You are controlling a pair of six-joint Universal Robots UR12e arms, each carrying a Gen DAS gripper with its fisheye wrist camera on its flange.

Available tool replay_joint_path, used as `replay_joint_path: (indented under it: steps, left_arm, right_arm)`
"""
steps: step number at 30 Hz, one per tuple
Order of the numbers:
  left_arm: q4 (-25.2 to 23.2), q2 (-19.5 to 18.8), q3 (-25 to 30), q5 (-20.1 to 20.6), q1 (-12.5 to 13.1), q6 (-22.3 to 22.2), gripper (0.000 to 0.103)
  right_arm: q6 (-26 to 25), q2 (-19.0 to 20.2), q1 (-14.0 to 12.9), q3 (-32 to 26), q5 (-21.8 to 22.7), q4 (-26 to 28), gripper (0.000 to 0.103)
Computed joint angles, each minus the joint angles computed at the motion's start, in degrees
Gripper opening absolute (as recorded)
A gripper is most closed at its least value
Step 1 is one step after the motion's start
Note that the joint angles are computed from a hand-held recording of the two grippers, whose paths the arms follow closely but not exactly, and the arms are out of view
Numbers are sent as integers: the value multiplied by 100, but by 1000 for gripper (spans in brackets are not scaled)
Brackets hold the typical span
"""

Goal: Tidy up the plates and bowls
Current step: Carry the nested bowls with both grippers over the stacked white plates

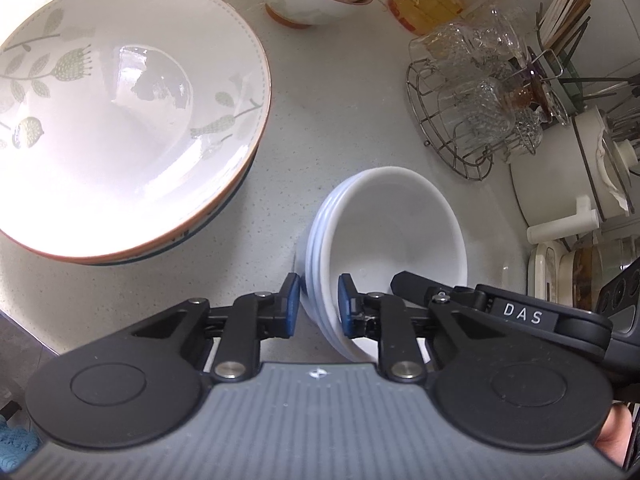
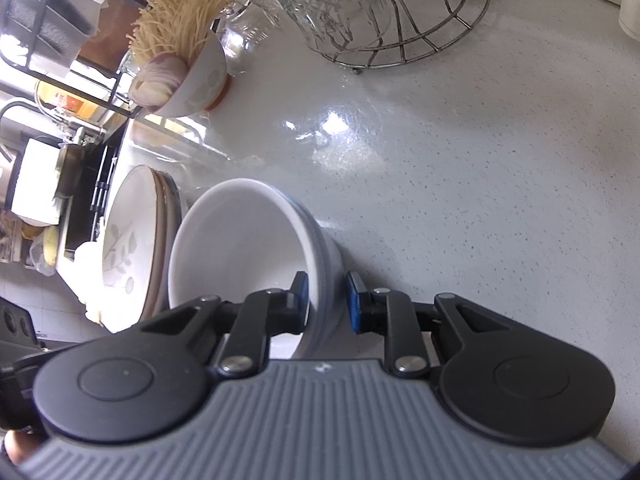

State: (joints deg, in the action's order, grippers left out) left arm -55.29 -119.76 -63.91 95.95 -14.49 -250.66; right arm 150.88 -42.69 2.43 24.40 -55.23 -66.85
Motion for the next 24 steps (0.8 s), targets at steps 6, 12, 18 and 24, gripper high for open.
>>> replay_joint_path:
  steps: [6,12,18,24]
  left_arm:
    - [-144,-38,154,-1,-4,213,23]
    - [-202,18,213,-76,24,366,23]
    - [-239,117,259,-70,39,549,23]
    - [-120,263,199,-213,123,929,23]
  right_arm:
    - [-31,-74,-12,26,-61,-54,22]
    - [52,-115,-21,-24,4,-93,22]
    - [216,-173,-31,-64,151,-237,22]
    - [454,-231,27,-116,210,-463,22]
